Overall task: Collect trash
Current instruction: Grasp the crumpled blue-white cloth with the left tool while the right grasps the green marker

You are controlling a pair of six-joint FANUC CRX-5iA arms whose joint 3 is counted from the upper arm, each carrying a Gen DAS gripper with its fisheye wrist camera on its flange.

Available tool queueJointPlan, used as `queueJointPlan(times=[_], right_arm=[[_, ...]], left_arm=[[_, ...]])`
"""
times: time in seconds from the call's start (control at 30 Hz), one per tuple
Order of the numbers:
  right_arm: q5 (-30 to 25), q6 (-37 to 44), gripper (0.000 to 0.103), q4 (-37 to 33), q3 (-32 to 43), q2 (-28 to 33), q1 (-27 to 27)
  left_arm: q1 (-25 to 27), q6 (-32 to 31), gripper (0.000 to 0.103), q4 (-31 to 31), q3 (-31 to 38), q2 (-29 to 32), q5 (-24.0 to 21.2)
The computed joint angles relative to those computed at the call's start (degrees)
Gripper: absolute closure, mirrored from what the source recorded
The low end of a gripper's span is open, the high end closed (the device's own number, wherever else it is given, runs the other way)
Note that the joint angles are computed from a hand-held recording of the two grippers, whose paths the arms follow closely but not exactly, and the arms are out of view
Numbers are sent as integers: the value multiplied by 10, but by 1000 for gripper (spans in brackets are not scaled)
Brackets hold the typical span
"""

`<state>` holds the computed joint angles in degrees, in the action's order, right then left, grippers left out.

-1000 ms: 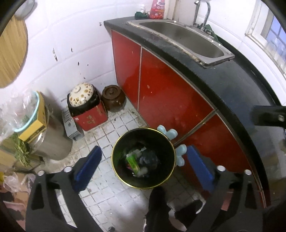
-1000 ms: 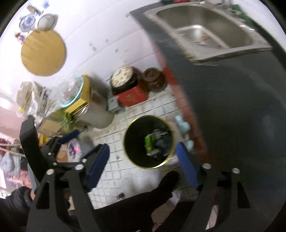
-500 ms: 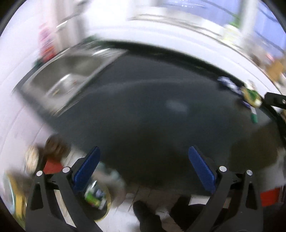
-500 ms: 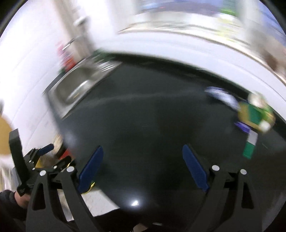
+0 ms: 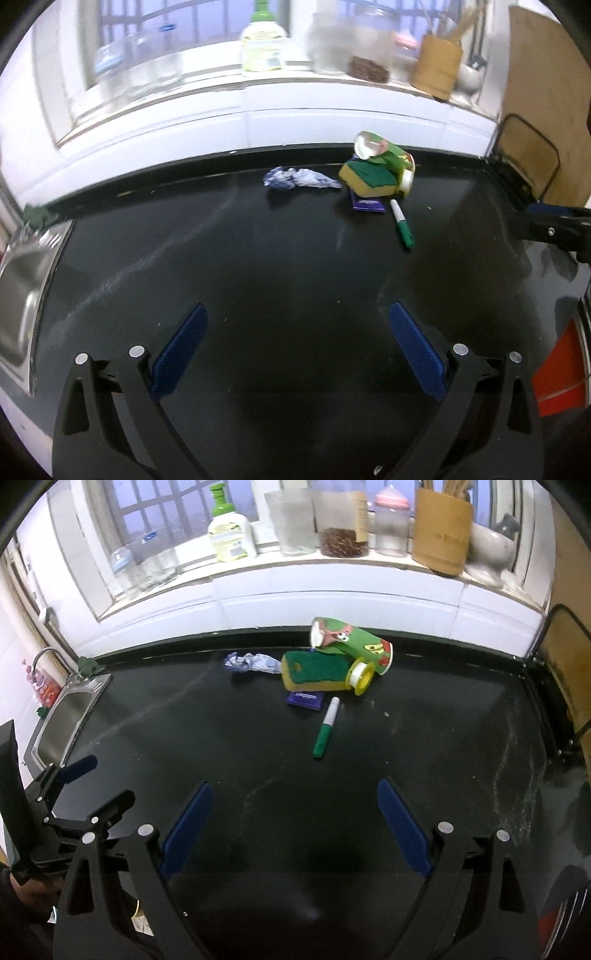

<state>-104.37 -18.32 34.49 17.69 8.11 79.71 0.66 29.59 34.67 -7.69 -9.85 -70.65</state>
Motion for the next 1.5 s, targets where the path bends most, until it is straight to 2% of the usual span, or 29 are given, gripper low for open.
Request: queueJointPlan(times=[0.23, 0.4, 0.47, 0.6, 0.87, 1.0, 1.1, 1.17, 1.23, 1.27, 1.3, 1.33, 1.37, 1.4, 1.5], right_arm=[[26, 19, 16, -11, -24, -12, -31], [60, 36, 16, -39, -57, -25, -71], [86, 38, 16, -54, -78, -35, -89], [126, 57, 16, -83, -107, -42, -125], [188, 91, 16, -137, -143, -42, -184], [195, 87, 24, -135, -156, -40, -200], [191, 87, 29, -131, -160, -36, -209], [178, 104, 37, -128, -149, -24, -213], [163, 125, 57, -124, -139, -14, -214], [160, 131, 63, -123, -135, -11, -213], [164, 136, 78, -123, -135, -12, -213], [165, 140, 88, -126, -132, -12, -213], [164, 142, 89, -129, -129, -12, -214], [166, 145, 89, -133, -126, -11, -214], [167, 139, 89, -140, -123, -16, -209]], left_arm=[[-35, 9, 7, -26, 27, 44, 24], [-75, 14, 7, -49, 79, 115, 42], [-90, -6, 7, -38, 93, 146, 65], [-124, -2, 7, -70, 170, 226, 68], [-174, 14, 7, -106, 365, 388, 26], [-192, 8, 7, -101, 445, 448, 8], [-198, -10, 7, -80, 459, 465, 13], [-200, -16, 9, -72, 464, 470, 13], [-200, -21, 26, -61, 462, 470, 9], [-200, -17, 31, -61, 466, 471, -1], [-201, -7, 44, -64, 470, 471, -14], [-202, -1, 62, -69, 468, 466, -15], [-203, 4, 73, -75, 461, 459, -15], [-205, 12, 76, -87, 447, 445, -7], [-200, 29, 77, -88, 411, 413, -15]])
